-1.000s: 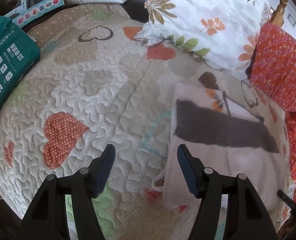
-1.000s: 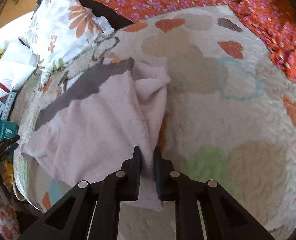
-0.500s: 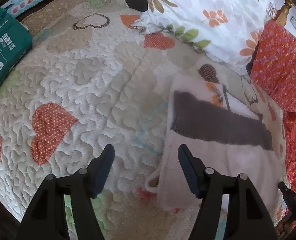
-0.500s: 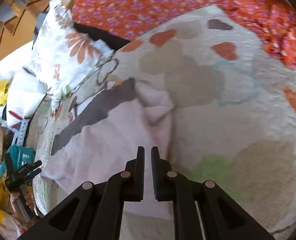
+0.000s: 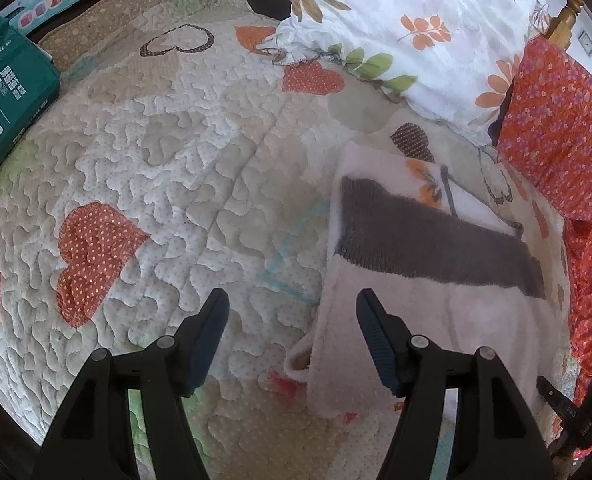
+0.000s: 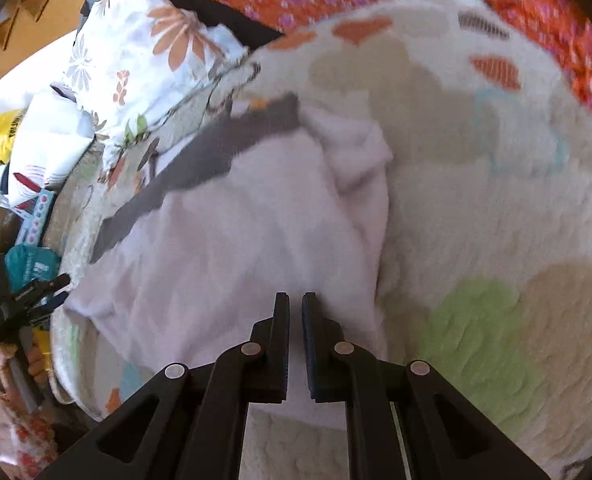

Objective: Fold small clothes

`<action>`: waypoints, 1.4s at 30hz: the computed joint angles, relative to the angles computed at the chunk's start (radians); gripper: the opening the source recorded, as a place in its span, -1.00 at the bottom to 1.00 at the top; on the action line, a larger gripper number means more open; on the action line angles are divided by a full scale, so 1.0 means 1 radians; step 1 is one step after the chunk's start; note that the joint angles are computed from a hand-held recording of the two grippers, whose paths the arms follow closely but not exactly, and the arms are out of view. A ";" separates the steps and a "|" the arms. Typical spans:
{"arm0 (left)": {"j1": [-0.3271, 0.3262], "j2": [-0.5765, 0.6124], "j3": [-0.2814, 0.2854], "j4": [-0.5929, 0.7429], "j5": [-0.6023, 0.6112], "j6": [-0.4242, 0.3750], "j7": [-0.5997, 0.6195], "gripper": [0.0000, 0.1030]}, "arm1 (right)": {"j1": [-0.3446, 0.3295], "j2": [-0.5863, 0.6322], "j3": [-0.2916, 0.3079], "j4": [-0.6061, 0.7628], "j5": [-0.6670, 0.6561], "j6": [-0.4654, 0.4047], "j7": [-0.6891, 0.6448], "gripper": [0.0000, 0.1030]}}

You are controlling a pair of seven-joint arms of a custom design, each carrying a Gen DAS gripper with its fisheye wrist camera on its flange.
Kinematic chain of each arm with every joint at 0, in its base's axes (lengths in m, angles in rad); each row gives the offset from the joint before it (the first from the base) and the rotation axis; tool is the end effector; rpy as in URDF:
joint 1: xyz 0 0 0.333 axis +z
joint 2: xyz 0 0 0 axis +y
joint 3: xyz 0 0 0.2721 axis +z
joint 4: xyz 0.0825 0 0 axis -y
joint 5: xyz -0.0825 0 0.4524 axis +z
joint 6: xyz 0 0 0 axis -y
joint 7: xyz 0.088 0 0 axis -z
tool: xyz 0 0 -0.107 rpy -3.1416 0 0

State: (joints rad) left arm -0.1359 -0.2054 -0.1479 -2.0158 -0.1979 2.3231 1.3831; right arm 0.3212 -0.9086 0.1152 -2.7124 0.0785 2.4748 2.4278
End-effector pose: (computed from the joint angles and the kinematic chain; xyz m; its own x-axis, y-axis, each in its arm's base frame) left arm 0.5873 -0.1794 0.5377 -0.0618 -0.9668 0.2480 -0.8958 -0.0558 -0.4410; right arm 0.3926 0.1796 0.5100 -0.3105 -0.8323 -0.4591 -0.7521 0.5105 -0.4168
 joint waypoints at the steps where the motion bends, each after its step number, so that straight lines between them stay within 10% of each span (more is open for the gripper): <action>1: 0.000 0.000 0.000 -0.001 0.000 0.003 -0.002 0.26 | 0.001 -0.017 0.003 -0.006 -0.002 -0.002 0.002 -0.96; 6: -0.002 -0.013 0.001 -0.017 -0.011 0.015 -0.010 0.29 | -0.058 -0.154 0.069 -0.048 -0.079 -0.004 0.046 -0.91; 9: -0.002 -0.013 0.000 -0.016 -0.003 0.012 -0.009 0.30 | -0.078 -0.152 0.079 -0.036 -0.124 -0.028 0.067 -0.30; 22: -0.005 0.002 0.007 -0.002 -0.031 -0.010 -0.007 0.30 | -0.046 -0.119 0.003 -0.085 -0.050 0.115 0.077 -0.59; 36: 0.002 -0.009 0.008 0.000 -0.038 -0.012 -0.007 0.30 | -0.022 -0.217 0.019 -0.084 -0.017 -0.024 0.103 -0.88; 42: 0.015 -0.011 0.010 0.000 -0.015 -0.017 -0.033 0.30 | 0.003 -0.330 0.028 -0.113 -0.023 -0.239 0.133 -0.84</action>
